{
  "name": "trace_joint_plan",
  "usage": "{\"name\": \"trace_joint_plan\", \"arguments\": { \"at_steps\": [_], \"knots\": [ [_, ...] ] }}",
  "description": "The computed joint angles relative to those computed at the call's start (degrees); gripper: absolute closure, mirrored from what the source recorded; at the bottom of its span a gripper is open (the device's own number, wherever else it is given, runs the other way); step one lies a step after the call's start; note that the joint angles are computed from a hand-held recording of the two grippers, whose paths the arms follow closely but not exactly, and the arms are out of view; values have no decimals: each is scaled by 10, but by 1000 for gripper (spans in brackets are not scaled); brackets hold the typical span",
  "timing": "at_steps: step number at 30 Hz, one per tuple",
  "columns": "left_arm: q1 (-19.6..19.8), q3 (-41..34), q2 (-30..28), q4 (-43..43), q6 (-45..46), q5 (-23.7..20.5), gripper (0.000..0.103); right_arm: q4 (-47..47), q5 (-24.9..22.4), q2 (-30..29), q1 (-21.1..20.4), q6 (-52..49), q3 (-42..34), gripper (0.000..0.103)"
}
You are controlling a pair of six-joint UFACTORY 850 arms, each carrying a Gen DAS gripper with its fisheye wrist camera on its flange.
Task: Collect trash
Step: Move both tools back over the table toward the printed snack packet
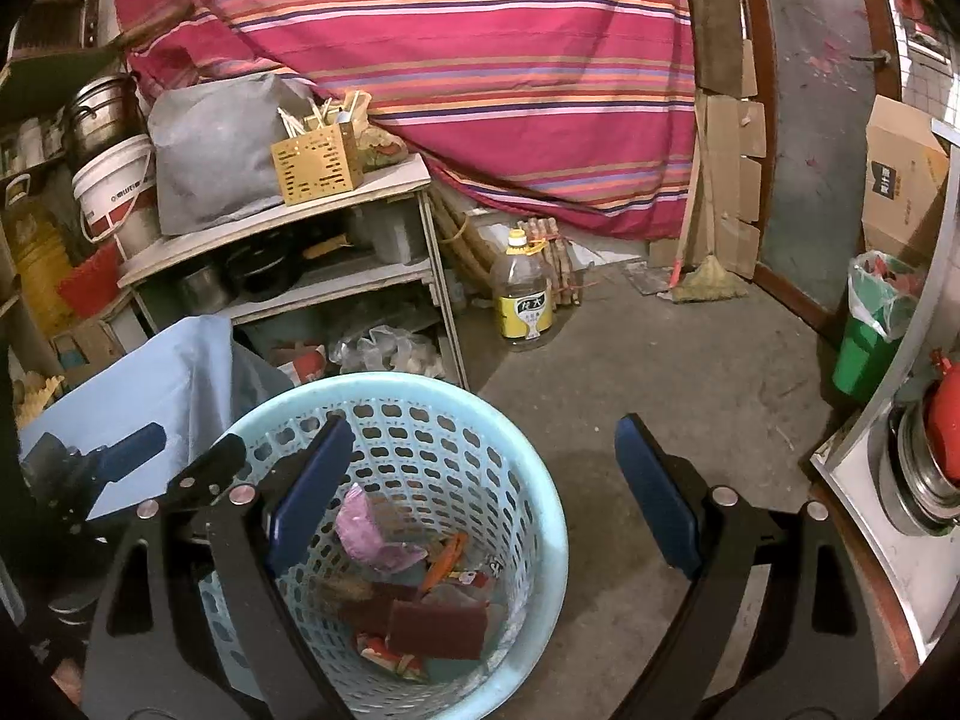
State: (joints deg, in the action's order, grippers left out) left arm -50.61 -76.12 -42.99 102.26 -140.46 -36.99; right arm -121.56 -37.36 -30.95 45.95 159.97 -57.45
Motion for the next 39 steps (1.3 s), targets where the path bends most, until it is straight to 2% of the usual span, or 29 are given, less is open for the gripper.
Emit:
{"name": "trace_joint_plan", "arguments": {
  "at_steps": [10, 13, 19, 22, 29, 33, 39],
  "knots": [
    [2, 69, 49, 15, -36, -27, 24, 26, 1, -15, 11, -39, -24, 15],
    [1, 104, 74, 7, -38, -50, 20, 32, 5, -23, 18, -51, -38, 15],
    [5, 196, 139, -16, -45, -92, 17, 51, 15, -49, 36, -82, -79, 8],
    [11, 245, 172, -37, -48, -115, 11, 74, 26, -68, 47, -114, -111, 6],
    [47, 366, 242, -80, -87, -157, 9, 107, 51, -112, 73, -159, -183, 5],
    [78, 422, 266, -83, -137, -145, 9, 149, 67, -146, 87, -216, -238, 5],
    [118, 479, 300, -85, -154, -143, 9, 244, 78, -207, 111, -350, -334, 5]
  ]
}}
